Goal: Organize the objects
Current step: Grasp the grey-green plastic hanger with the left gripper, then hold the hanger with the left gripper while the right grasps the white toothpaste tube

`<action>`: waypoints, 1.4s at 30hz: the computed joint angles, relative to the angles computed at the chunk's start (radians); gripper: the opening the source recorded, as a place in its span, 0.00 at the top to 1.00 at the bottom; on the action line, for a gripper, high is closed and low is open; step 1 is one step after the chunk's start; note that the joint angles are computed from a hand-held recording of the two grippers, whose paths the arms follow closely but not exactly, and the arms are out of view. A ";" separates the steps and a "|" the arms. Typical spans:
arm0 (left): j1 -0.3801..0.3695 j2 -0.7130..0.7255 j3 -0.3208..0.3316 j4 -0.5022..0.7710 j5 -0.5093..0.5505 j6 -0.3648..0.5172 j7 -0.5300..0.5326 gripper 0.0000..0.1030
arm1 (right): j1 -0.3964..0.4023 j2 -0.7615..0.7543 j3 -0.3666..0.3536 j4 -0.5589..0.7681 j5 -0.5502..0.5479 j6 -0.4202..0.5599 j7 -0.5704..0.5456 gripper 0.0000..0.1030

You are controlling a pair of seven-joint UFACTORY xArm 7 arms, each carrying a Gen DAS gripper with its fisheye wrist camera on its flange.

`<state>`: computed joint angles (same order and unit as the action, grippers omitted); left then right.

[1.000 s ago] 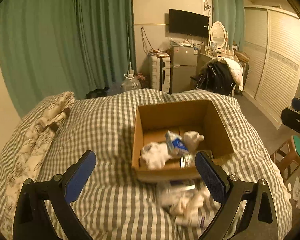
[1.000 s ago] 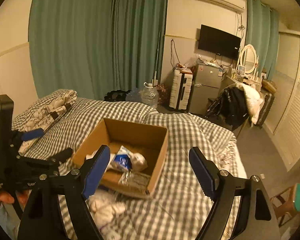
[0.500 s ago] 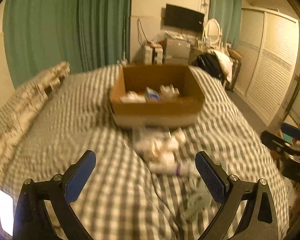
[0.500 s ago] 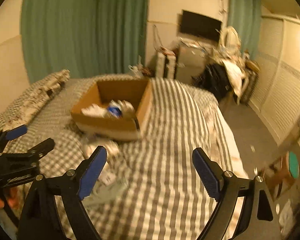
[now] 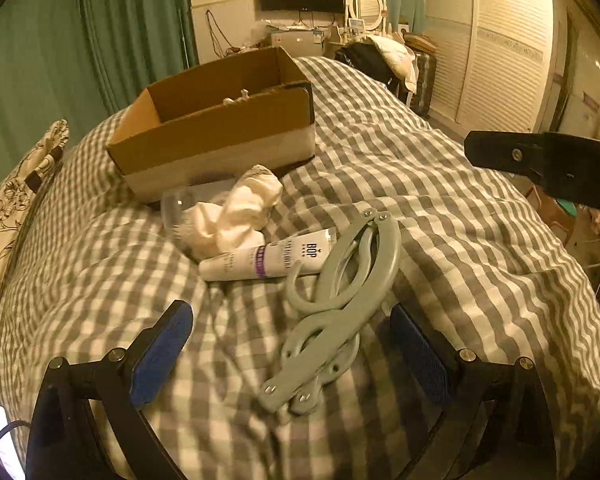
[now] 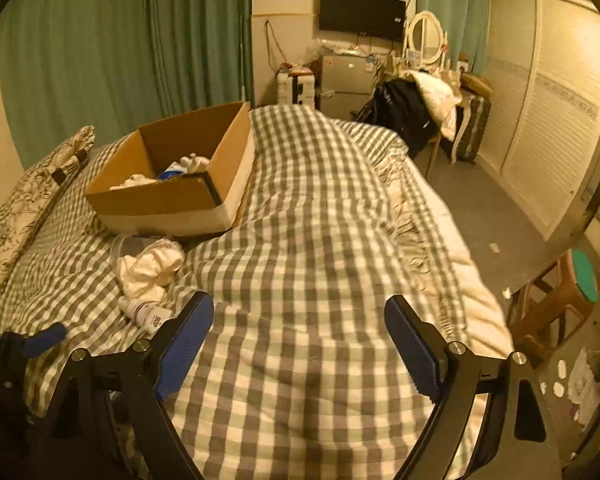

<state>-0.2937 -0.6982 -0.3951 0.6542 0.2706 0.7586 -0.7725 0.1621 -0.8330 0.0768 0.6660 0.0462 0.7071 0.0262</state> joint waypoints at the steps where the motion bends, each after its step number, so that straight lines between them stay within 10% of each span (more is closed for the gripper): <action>1: 0.003 0.010 0.002 0.000 0.001 -0.017 -0.002 0.04 | 0.007 0.001 -0.001 -0.003 0.005 0.001 -0.002 0.15; 4: -0.029 0.032 0.063 -0.026 -0.041 -0.109 0.041 0.22 | 0.015 0.004 -0.001 -0.009 0.010 0.000 -0.005 0.15; 8: -0.084 0.023 0.123 -0.061 -0.131 -0.177 0.116 0.71 | 0.012 0.002 0.000 -0.007 0.010 0.012 0.002 0.15; 14: -0.054 -0.057 0.086 -0.044 -0.148 -0.087 0.108 0.90 | 0.015 -0.021 0.008 -0.001 0.005 0.030 0.004 0.15; 27: 0.088 -0.257 0.163 -0.026 -0.180 0.075 0.151 0.92 | 0.201 0.136 0.021 0.084 0.088 -0.010 -0.176 0.15; 42: 0.173 -0.291 0.204 -0.106 -0.176 0.092 0.201 0.92 | 0.228 0.553 0.123 0.254 0.028 0.043 -0.181 0.26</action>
